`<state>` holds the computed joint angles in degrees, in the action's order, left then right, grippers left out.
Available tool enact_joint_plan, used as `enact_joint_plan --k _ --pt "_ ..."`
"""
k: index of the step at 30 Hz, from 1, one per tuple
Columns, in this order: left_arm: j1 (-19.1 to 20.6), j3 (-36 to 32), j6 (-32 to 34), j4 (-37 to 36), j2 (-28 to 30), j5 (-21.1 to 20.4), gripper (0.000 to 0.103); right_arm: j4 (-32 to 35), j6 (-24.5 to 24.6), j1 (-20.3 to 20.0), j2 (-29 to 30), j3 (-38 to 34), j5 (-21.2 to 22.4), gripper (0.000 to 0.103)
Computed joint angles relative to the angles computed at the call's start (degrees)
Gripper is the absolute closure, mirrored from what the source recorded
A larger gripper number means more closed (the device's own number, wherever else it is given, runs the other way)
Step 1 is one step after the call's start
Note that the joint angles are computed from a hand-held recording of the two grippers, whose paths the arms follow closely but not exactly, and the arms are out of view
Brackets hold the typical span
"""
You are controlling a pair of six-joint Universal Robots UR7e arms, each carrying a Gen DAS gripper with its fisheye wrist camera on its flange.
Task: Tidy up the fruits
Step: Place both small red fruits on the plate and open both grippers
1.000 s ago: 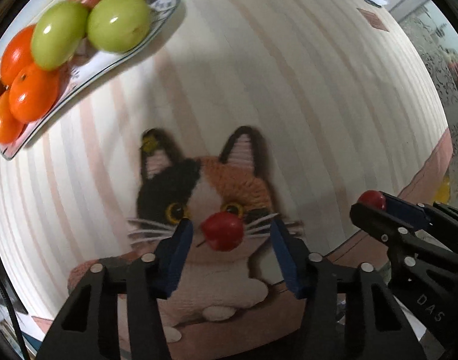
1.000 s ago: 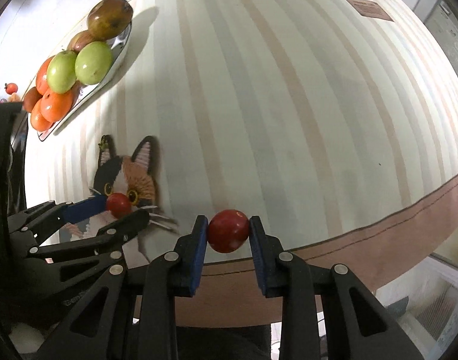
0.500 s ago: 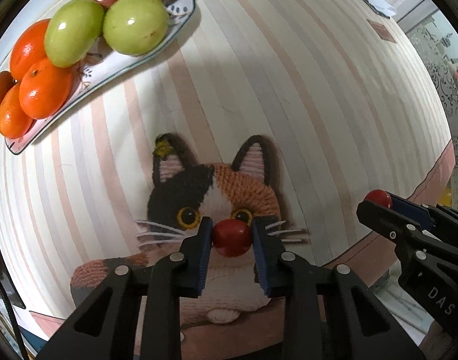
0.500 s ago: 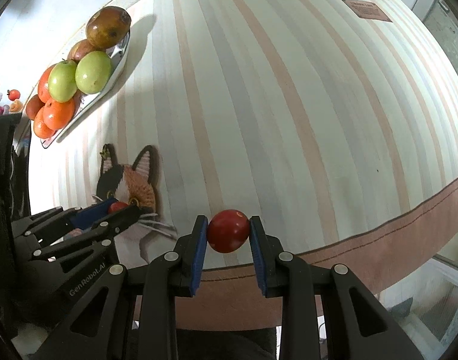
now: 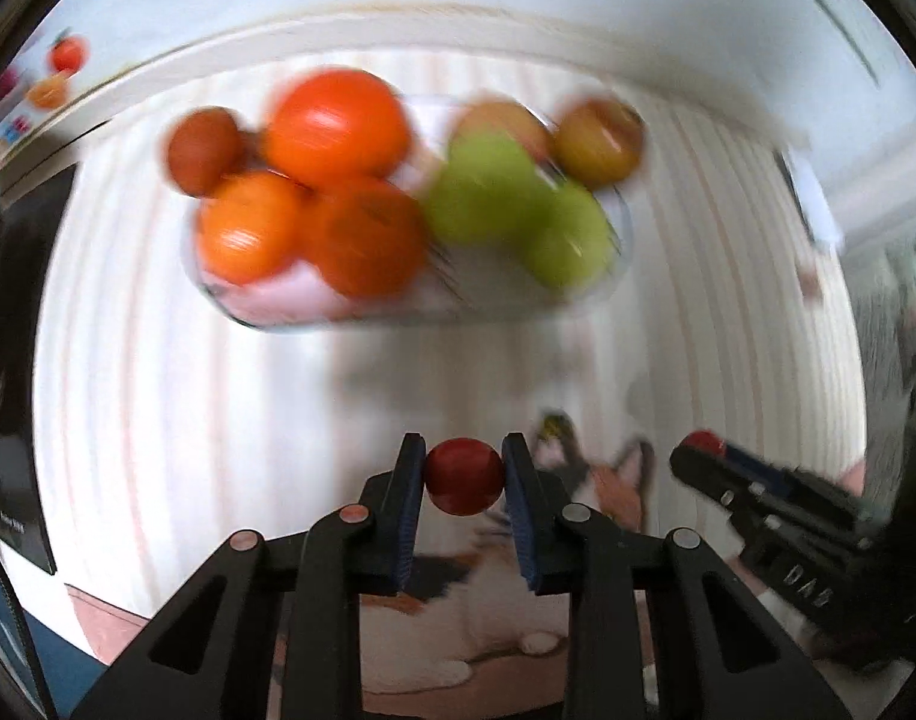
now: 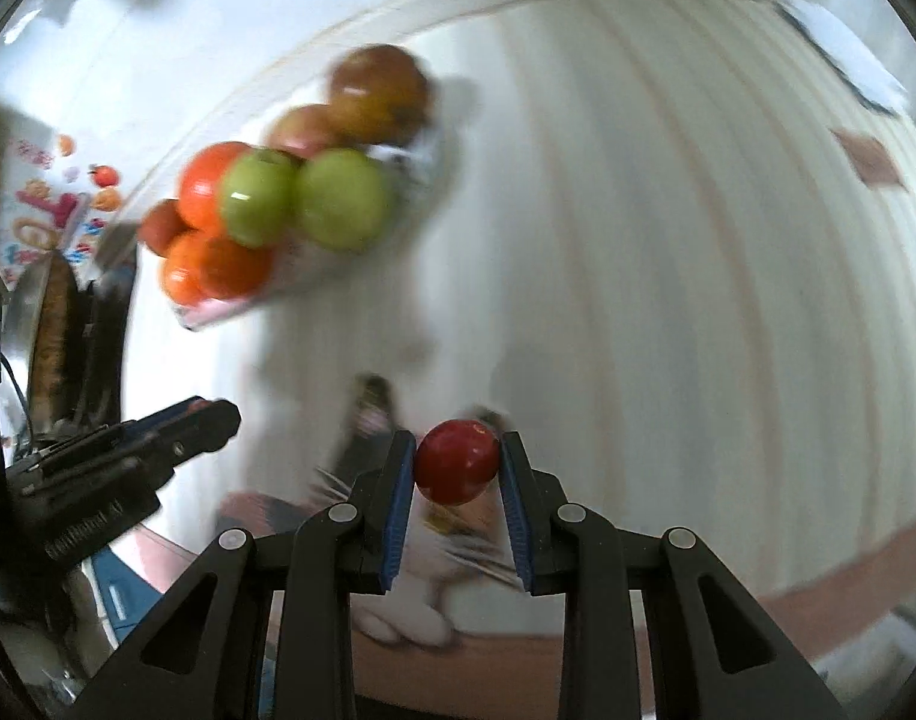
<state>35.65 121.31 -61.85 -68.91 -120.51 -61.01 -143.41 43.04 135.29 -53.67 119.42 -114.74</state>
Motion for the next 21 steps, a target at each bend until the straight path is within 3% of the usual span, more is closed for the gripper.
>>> enact_joint_plan --k 9,21 --pt "10.65 -2.81 3.55 -7.61 0.47 3.85 0.079 -5.46 -7.61 0.03 11.61 -11.72 2.15 0.073" --pt "15.89 -2.55 10.07 -13.39 4.21 5.37 0.079 -3.91 -9.72 -1.48 19.6 -19.59 1.39 0.073"
